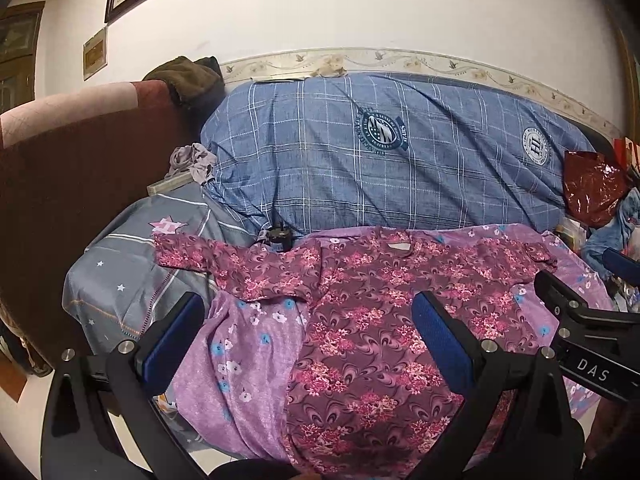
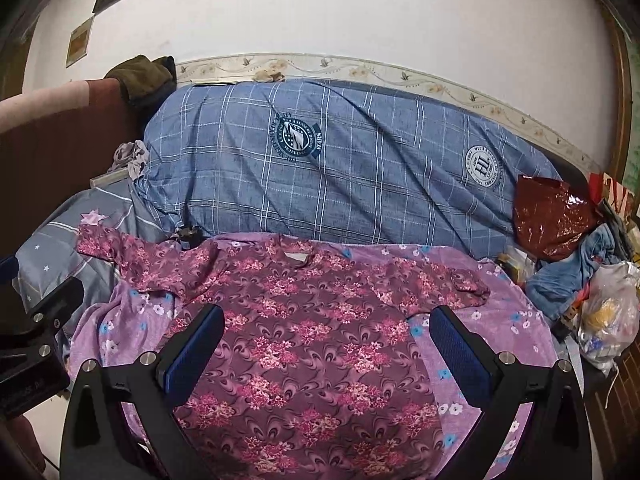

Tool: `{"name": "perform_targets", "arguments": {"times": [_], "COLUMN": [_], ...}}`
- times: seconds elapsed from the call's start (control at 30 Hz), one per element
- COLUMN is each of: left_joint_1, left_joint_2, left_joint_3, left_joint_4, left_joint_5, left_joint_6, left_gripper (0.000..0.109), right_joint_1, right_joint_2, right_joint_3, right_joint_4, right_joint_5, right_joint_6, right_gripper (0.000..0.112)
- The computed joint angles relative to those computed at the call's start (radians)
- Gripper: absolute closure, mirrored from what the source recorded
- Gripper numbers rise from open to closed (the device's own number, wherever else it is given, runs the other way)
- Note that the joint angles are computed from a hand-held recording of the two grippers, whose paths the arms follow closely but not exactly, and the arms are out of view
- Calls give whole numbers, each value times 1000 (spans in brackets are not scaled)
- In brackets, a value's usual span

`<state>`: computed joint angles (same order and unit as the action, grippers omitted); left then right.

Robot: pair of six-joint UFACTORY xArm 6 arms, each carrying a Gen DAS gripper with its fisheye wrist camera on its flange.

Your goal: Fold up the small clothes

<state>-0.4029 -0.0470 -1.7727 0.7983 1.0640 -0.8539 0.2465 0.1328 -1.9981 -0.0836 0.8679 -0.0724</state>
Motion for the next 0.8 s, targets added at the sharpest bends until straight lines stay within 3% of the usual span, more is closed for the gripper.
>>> {"name": "perform_targets", "arguments": {"times": [0.8], "left_joint_1": [-16], "left_joint_2": [140], "left_joint_3": [-164], "left_joint_4": [-19], "left_joint_5": [57], "left_joint_6": [55], "left_gripper": [6], "right_joint_1": [-45], "right_joint_2": [90], "right_joint_3": [-87], "right_joint_4": [44], "right_joint_5": [43], "right_joint_6": [6], "right_gripper": [10]}}
